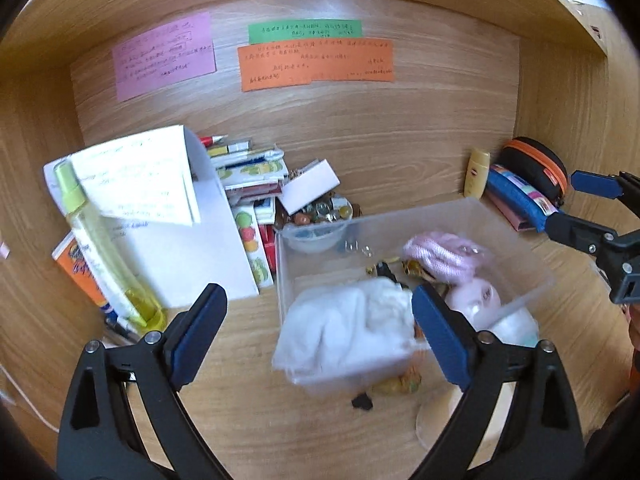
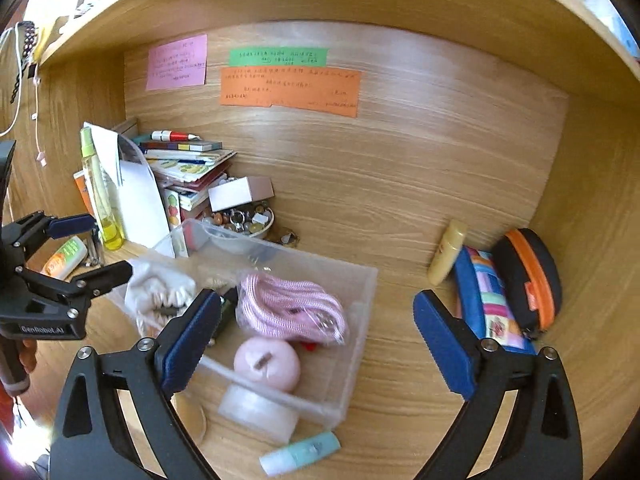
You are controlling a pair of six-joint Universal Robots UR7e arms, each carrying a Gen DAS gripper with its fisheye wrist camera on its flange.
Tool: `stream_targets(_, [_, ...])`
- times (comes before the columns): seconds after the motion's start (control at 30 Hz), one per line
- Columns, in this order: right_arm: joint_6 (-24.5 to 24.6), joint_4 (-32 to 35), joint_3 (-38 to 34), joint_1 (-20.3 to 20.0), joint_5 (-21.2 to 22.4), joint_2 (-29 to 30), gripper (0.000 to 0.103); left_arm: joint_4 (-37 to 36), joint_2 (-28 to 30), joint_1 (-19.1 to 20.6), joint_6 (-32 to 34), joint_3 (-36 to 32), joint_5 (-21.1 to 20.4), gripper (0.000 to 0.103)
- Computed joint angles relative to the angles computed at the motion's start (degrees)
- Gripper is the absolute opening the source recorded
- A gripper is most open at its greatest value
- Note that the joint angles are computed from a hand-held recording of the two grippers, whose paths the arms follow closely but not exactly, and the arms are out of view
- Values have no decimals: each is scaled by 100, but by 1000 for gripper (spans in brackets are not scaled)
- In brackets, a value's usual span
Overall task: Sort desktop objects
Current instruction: 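Grasp the beige cylindrical cup with the left gripper while the right grasps the white round jar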
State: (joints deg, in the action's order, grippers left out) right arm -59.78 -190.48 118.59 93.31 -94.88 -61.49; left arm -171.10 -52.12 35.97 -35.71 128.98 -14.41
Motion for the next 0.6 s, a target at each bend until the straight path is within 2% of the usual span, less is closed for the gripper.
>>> stream_targets(0.27, [-72,-40,331,-293,-115,-226,96,717,39,-234,-913,214,-293,95])
stream_targets(0.5, [-106,-288,515,-458,-492,-141,96,-82,439,-331,-598,248,-766,95])
stream_targets(0.6, [-173,-427,609,-511,-509,-154,96,-164,603,-323,-427,166,-921,95])
